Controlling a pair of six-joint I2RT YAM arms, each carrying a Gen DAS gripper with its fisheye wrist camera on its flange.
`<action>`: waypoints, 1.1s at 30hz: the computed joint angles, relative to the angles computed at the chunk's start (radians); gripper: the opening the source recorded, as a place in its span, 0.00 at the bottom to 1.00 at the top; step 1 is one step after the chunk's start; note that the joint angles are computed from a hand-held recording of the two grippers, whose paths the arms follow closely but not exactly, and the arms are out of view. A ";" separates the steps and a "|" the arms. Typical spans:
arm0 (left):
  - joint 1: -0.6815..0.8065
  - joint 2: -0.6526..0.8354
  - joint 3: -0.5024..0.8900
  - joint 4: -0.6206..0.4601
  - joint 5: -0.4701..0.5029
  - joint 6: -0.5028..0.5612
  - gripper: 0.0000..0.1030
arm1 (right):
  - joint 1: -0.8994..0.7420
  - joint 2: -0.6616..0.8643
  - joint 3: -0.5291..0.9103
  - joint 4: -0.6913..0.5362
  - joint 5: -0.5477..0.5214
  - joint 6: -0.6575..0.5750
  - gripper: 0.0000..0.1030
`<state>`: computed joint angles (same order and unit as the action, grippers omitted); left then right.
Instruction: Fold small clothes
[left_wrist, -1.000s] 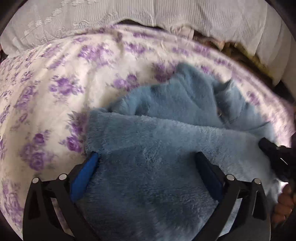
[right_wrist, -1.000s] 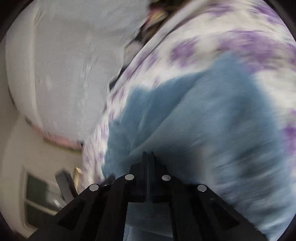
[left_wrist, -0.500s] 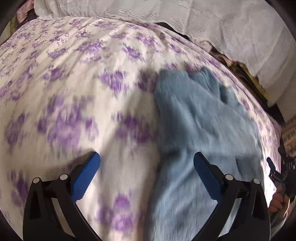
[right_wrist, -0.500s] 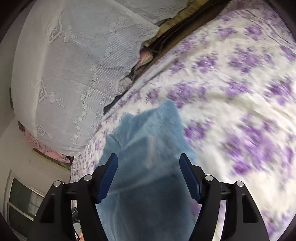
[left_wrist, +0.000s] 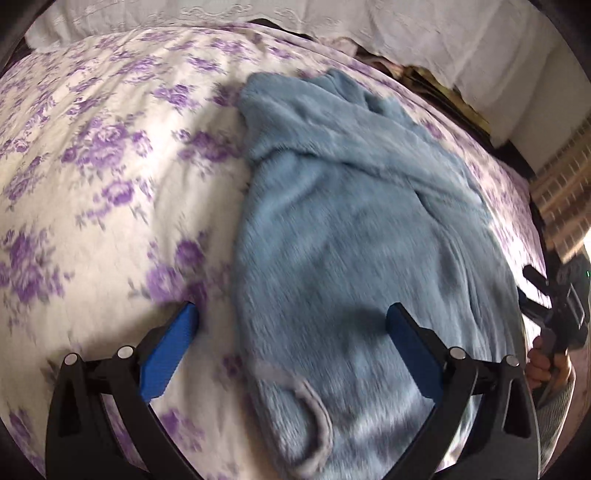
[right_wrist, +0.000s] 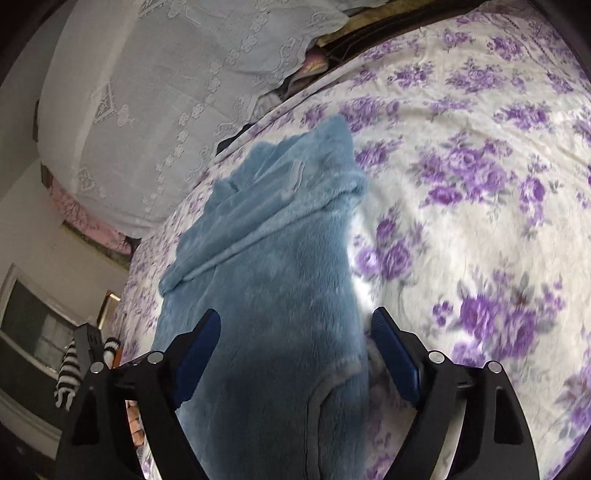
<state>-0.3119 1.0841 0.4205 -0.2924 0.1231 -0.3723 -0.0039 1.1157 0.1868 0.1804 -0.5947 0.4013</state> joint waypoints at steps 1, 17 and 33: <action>-0.017 -0.024 -0.011 -0.012 -0.003 0.000 0.95 | -0.016 -0.011 -0.012 -0.006 -0.035 -0.015 0.82; -0.075 -0.129 -0.104 0.045 0.164 -0.009 0.95 | 0.172 -0.230 -0.080 -0.147 -0.049 -0.065 0.83; -0.277 -0.154 -0.124 0.054 -0.030 -0.055 0.94 | 0.224 -0.196 -0.107 -0.036 0.044 -0.027 0.84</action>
